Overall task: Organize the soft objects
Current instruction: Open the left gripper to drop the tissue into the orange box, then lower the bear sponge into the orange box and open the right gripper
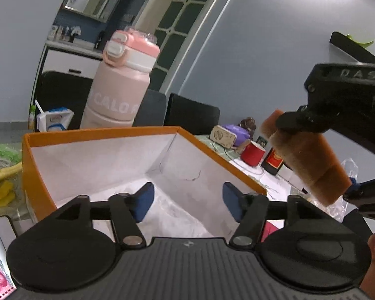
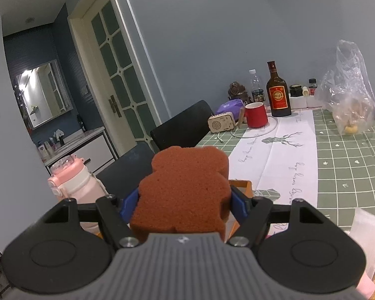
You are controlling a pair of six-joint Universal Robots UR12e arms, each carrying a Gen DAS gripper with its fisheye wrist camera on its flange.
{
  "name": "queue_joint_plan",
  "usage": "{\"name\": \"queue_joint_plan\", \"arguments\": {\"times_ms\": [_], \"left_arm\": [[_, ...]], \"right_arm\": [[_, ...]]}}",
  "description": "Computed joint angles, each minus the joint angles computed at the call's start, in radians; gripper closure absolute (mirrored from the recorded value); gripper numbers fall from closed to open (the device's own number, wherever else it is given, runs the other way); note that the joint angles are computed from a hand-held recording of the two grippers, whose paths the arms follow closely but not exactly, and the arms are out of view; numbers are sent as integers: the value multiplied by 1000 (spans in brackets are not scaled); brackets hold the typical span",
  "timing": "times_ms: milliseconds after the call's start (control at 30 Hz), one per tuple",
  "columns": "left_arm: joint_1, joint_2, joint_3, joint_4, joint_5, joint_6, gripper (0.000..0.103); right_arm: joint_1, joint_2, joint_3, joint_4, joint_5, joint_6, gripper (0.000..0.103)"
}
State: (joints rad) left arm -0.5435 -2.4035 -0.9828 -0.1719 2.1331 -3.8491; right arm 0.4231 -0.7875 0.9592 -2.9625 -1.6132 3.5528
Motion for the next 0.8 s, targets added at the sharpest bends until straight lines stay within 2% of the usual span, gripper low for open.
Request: {"name": "queue_joint_plan", "arguments": {"times_ms": [33,100,267,300,333,400,467,567,700,800], "left_arm": [[-2,-3,4,4,9,9,19],[-6,-7,8,16,25,22,17],[-13,-19,16,50,76,22,17],[-16,-22,19,54,96,18,10],[-20,-23,24,37,133,-12,1],[-19,-18,14,36,163,-98,0],[-19,-21,6,92,179,-126,0],[-23,-27,24,54,210,-104,0],[-24,-38,24,143,171,4,0],[-27,-44,40,120,190,60,0]], "right_arm": [[-1,-1,1,4,4,3,31],[-6,0,-1,16,19,10,31],[-13,6,-14,58,65,0,31],[-11,8,-20,72,62,-6,31],[-10,10,-25,82,59,-9,31],[-9,13,-31,96,58,-7,31],[-7,16,-38,107,56,-12,31],[-3,21,-48,123,50,-28,30],[-4,26,-59,152,54,-40,30],[-14,26,-57,168,97,-21,30]]}}
